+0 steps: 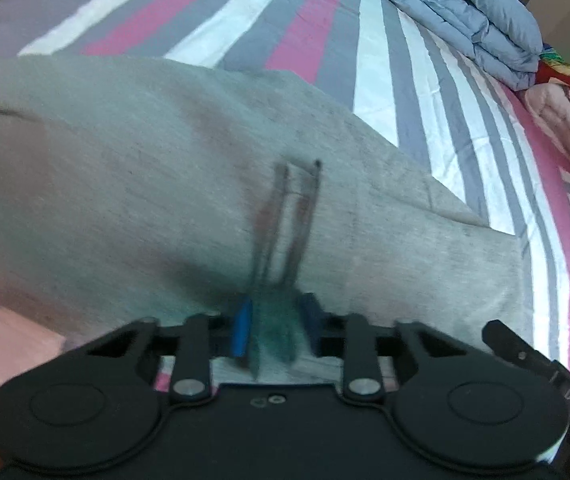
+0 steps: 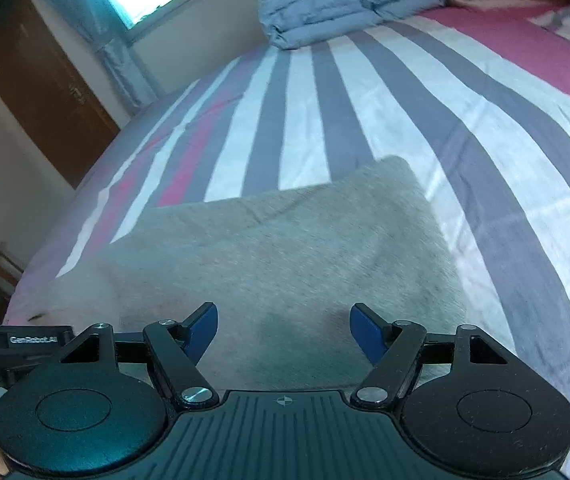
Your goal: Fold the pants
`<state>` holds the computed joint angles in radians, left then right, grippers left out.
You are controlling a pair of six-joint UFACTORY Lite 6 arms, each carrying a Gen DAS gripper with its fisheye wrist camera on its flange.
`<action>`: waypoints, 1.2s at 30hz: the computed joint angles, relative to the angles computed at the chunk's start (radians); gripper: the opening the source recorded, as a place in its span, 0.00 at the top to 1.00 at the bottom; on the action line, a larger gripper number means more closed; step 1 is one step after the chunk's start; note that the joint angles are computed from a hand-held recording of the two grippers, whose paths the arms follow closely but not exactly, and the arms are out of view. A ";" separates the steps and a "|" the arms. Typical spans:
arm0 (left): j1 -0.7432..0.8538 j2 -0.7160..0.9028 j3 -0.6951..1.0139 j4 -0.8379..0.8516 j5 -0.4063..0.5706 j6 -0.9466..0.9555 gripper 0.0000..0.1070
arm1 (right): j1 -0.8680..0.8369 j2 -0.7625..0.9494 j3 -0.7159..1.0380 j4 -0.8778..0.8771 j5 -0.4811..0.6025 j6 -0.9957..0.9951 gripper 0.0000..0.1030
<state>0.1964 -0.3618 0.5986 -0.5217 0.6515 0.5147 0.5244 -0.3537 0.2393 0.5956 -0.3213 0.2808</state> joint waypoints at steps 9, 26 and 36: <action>-0.030 -0.020 -0.020 0.023 -0.004 -0.060 0.66 | -0.045 -0.089 -0.043 -0.098 0.033 0.121 0.29; -0.137 -0.198 -0.066 -0.161 -0.047 0.053 0.98 | -0.037 -0.074 -0.055 -0.002 0.000 0.027 0.29; 0.062 -0.006 -0.040 -0.306 -0.040 0.395 0.98 | 0.054 0.024 0.001 0.258 -0.052 -0.220 0.29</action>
